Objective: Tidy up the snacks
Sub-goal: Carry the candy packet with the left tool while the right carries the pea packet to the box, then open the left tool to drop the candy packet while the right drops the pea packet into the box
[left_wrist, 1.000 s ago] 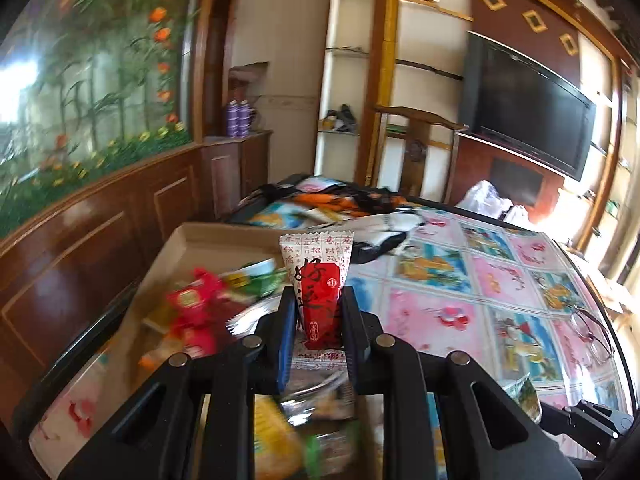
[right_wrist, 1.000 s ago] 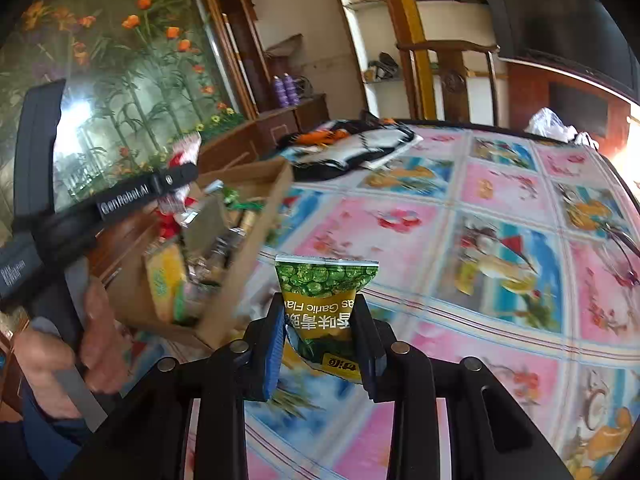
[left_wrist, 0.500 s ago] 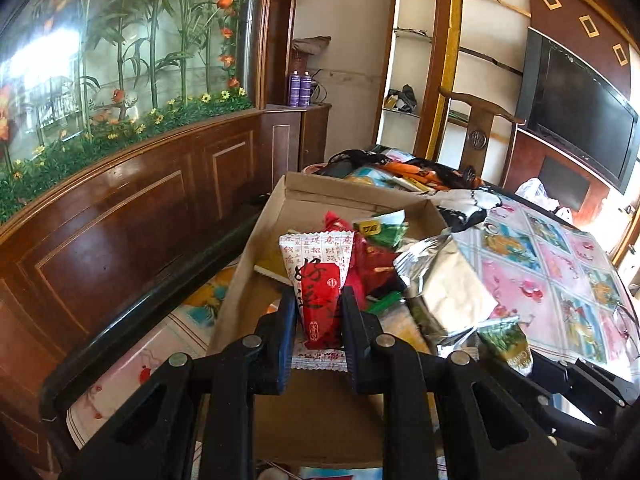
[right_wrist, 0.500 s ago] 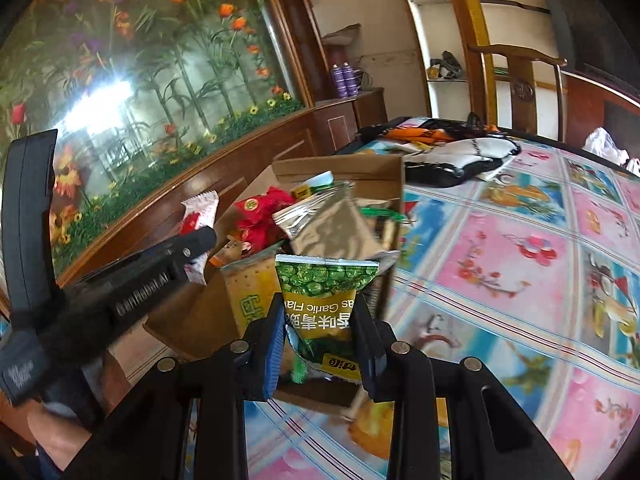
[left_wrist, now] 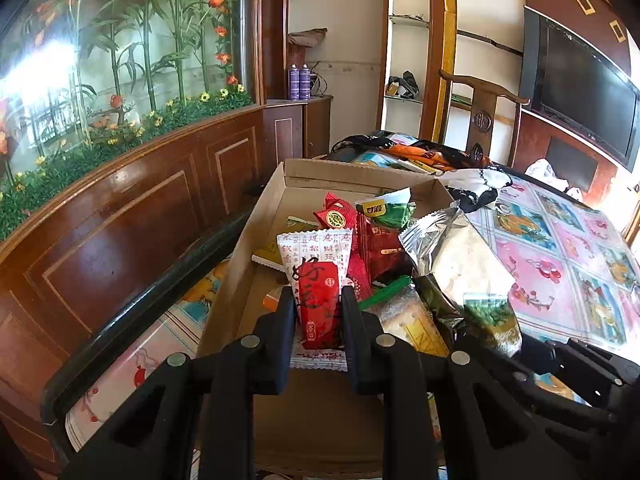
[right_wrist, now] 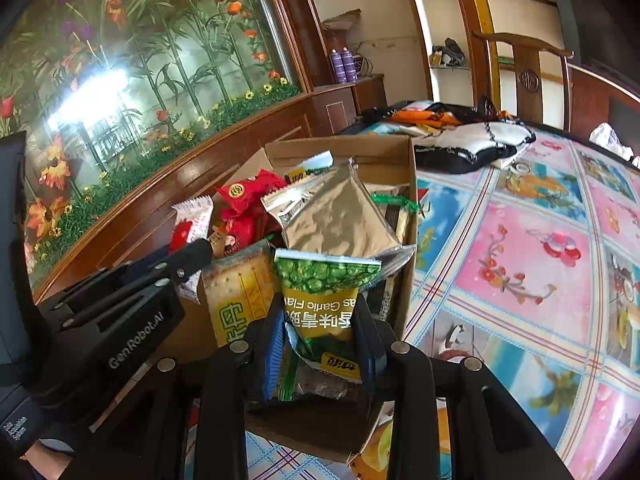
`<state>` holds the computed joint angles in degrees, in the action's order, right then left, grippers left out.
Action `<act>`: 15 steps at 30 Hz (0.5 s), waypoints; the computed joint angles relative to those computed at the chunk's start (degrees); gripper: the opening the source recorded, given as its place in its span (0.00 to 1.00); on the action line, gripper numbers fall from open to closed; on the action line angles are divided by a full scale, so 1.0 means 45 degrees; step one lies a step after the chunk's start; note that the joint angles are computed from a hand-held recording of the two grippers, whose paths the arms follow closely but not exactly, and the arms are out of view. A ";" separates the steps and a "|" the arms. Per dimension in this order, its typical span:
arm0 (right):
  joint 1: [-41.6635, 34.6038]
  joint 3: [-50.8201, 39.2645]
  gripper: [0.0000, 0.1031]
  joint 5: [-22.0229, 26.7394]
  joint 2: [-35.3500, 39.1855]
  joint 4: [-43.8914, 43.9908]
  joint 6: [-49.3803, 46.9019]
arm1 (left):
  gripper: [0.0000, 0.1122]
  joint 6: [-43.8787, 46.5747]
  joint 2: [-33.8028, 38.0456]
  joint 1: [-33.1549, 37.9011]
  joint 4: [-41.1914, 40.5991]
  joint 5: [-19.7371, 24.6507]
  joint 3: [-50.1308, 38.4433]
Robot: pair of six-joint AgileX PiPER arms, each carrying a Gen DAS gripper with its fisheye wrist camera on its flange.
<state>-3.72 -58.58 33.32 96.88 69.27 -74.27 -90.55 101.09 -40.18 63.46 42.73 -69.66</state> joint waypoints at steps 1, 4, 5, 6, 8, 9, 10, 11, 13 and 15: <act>-0.0014 -0.0065 0.33 0.0046 0.0125 -0.0154 0.0137 | 0.18 0.0005 0.0094 -0.0092 0.0079 0.0205 -0.0080; -0.0057 0.0031 0.33 0.0080 0.0136 0.0082 -0.0083 | 0.18 0.0026 0.0382 -0.0355 0.0334 0.0775 -0.0355; -0.0043 0.0088 0.33 0.0026 0.0090 0.0136 -0.0153 | 0.18 0.0010 0.0427 -0.0419 0.0395 0.0899 -0.0400; -0.0031 0.0170 0.34 -0.0031 0.0056 0.0240 -0.0288 | 0.18 0.0020 0.0509 -0.0502 0.0464 0.1079 -0.0474; 0.0016 0.0292 0.34 -0.0144 -0.0036 0.0359 -0.0501 | 0.19 0.0043 0.0565 -0.0557 0.0516 0.1202 -0.0529; 0.0054 0.0343 0.34 -0.0219 -0.0088 0.0351 -0.0555 | 0.19 0.0063 0.0633 -0.0609 0.0555 0.1339 -0.0593; 0.0071 0.0403 0.34 -0.0263 -0.0136 0.0386 -0.0637 | 0.19 0.0093 0.0672 -0.0624 0.0575 0.1402 -0.0632; 0.0057 0.0434 0.34 -0.0237 -0.0162 0.0410 -0.0665 | 0.19 0.0093 0.0681 -0.0633 0.0594 0.1432 -0.0642; -0.0015 0.0464 0.34 -0.0120 -0.0163 0.0493 -0.0729 | 0.19 0.0110 0.0709 -0.0617 0.0617 0.1491 -0.0677; -0.0079 0.0514 0.34 -0.0005 -0.0200 0.0547 -0.0825 | 0.19 0.0132 0.0737 -0.0615 0.0607 0.1557 -0.0700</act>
<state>-4.08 -56.27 33.30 95.98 71.73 -77.98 -89.96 104.41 -42.94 66.19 49.73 -72.81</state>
